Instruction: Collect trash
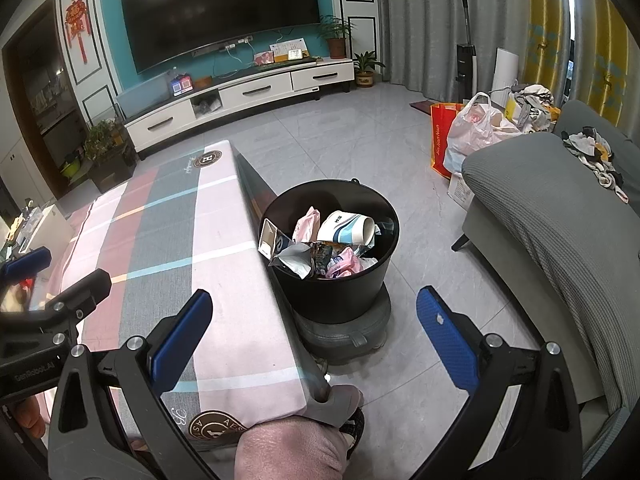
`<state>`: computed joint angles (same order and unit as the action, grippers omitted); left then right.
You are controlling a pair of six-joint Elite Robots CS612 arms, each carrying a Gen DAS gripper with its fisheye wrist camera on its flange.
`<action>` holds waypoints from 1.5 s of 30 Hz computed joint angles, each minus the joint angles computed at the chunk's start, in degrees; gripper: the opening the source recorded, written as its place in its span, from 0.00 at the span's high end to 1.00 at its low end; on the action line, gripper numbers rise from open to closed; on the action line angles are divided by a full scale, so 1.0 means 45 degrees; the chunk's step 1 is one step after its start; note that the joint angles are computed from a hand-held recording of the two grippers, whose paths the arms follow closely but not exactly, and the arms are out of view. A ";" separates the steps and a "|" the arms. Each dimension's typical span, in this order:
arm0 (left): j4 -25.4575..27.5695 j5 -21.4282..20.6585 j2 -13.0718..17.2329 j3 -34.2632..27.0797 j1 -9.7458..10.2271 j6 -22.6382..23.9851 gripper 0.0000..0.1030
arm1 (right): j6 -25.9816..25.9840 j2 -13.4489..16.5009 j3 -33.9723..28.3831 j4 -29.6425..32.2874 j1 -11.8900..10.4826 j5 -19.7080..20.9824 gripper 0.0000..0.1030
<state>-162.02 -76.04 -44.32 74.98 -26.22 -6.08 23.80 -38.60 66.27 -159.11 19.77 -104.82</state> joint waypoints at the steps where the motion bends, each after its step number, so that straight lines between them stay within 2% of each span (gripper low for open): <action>1: -0.0001 0.0010 0.0000 0.0007 0.0001 0.0010 0.03 | 0.0005 -0.0003 0.0006 -0.0009 -0.0002 0.0013 0.03; 45: 0.0123 0.0006 -0.0012 -0.0023 0.0023 -0.0144 0.03 | 0.0000 -0.0006 -0.0041 0.0068 -0.0011 0.0022 0.03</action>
<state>-161.47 -76.01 -44.37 74.88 -26.11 -6.72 23.79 -38.63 66.08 -158.81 19.72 -104.73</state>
